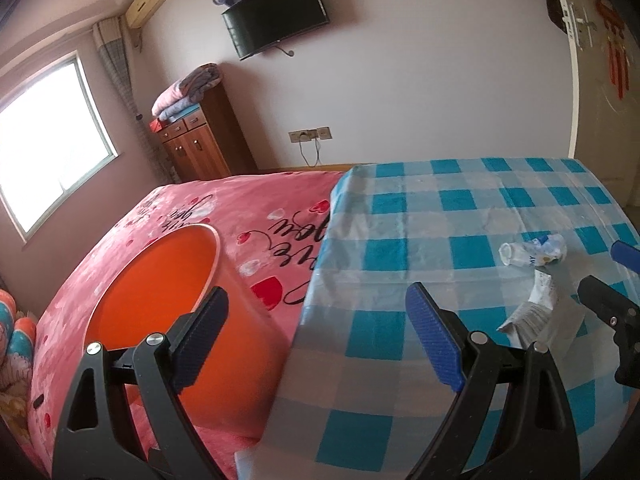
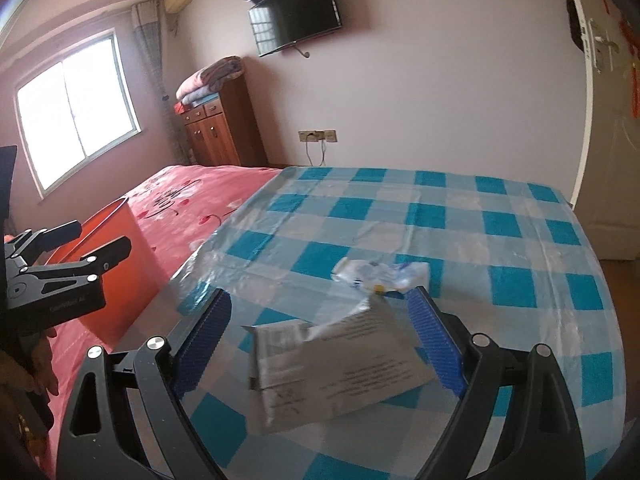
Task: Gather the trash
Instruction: 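Move both tools back over the checked sheet toward the bottle and packet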
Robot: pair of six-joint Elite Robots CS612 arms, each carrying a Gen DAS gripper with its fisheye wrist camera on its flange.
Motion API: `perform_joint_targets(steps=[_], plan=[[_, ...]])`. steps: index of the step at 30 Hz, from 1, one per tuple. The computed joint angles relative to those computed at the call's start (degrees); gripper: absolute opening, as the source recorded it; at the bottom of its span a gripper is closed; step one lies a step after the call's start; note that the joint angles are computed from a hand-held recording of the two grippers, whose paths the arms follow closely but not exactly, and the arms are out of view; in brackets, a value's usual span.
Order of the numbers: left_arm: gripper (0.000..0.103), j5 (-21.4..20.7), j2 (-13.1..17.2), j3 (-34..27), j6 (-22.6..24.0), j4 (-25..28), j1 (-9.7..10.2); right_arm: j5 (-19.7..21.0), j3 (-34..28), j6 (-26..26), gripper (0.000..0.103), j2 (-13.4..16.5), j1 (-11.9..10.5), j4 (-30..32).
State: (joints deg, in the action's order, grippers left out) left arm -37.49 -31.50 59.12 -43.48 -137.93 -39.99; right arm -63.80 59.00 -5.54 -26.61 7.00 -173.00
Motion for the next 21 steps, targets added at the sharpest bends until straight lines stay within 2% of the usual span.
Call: perform_joint_targets(steps=[13, 19, 21], plan=[[0.090, -2.6, 3.2, -5.5, 3.9, 2.1, -0.33, -0.2, -1.4, 4.1, 0.094, 1.4, -2.0, 0.5], [0.090, -6.6, 4.7, -7.9, 7.5, -0.6, -0.15, -0.7, -3.6, 7.8, 0.094, 2.7, -3.3, 2.7], [0.090, -9.3, 5.5, -9.2, 8.9, -2.2, 0.03, -1.2, -4.3, 8.6, 0.094, 3.2, -3.7, 3.4]])
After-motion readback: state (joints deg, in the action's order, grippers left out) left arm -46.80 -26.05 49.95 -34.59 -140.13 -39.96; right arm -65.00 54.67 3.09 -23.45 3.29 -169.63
